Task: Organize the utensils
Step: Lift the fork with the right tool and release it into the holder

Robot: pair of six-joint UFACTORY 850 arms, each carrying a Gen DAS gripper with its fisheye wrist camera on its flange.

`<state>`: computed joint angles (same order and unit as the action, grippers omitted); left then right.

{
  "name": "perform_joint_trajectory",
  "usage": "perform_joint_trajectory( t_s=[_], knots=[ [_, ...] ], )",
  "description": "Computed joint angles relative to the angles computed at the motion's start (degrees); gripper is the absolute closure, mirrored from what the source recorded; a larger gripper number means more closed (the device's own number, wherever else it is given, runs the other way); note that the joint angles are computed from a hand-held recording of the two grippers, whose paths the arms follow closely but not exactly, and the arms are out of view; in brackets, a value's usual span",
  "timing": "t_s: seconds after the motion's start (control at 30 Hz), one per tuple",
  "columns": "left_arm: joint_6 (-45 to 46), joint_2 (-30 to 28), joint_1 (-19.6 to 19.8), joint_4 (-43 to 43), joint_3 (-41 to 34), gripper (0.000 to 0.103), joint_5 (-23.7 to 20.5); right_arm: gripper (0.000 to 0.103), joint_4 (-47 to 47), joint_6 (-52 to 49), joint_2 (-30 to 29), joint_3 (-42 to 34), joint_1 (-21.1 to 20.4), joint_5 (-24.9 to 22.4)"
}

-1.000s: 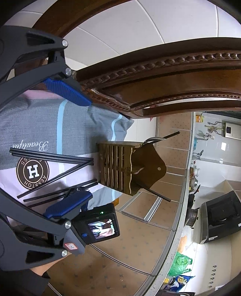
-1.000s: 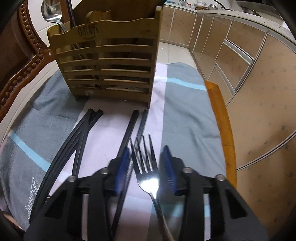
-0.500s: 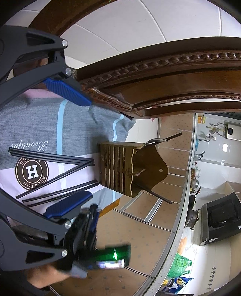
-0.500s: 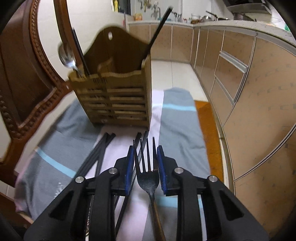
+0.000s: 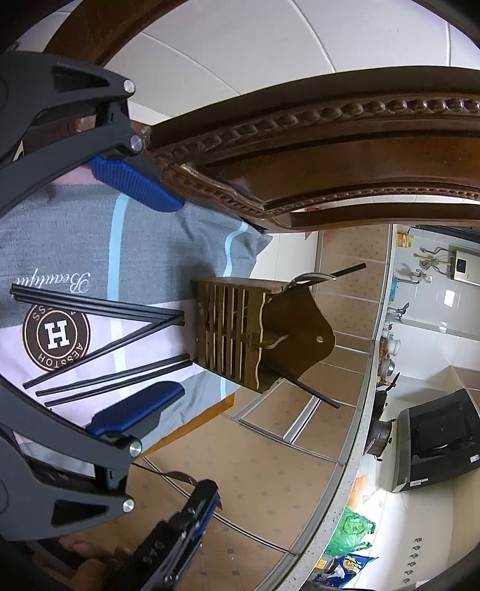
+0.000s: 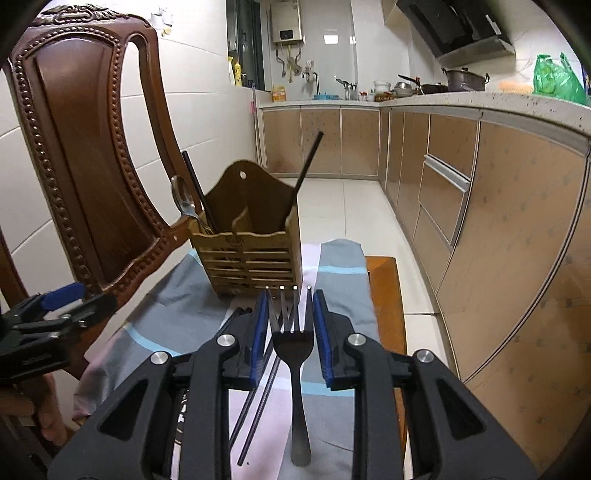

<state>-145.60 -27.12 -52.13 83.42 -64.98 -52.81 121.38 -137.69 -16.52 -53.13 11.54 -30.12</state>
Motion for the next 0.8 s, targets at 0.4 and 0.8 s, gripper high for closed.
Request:
perform_joint_trajectory(
  t_s=[0.4,0.8],
  knots=[
    [-4.01,1.77,0.58,1.73,2.32,0.011,0.33,0.078,-4.64,8.92,5.23,-4.16,1.98,0.44],
    [-5.33,1.84,2.20,3.15,2.44,0.011,2.85,0.078,1.11,11.98,-3.35,-22.41,7.56,6.88]
  ],
)
